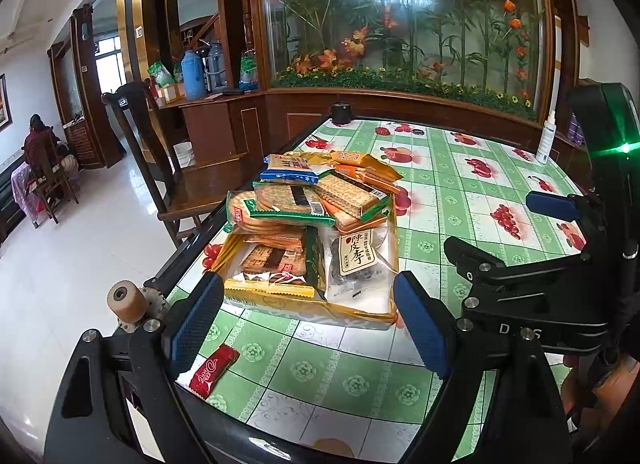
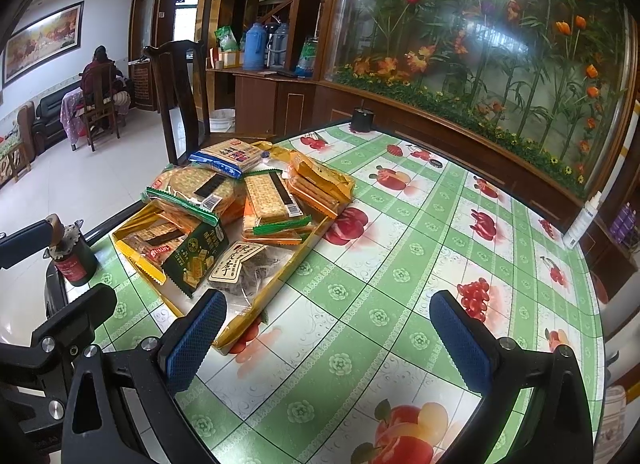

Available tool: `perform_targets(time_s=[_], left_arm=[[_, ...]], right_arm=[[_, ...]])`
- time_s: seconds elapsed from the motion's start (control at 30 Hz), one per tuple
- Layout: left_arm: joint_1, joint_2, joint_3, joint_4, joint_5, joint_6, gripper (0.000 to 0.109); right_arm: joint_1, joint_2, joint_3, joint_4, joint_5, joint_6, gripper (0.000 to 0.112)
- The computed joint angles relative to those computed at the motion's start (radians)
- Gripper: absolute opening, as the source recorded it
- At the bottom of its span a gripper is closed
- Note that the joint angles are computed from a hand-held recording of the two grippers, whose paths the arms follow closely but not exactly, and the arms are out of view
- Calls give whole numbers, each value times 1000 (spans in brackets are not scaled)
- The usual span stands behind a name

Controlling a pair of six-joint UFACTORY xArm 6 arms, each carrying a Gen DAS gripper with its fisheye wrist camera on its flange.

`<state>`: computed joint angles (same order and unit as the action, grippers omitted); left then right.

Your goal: Organize snacks

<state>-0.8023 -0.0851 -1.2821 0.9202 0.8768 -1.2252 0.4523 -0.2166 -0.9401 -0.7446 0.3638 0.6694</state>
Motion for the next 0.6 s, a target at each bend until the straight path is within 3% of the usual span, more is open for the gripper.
perform_targets(time_s=[0.6], left_arm=[[-9, -2, 4, 7, -2, -5, 88]], right_arm=[[-4, -19, 11, -11, 1, 10, 102]])
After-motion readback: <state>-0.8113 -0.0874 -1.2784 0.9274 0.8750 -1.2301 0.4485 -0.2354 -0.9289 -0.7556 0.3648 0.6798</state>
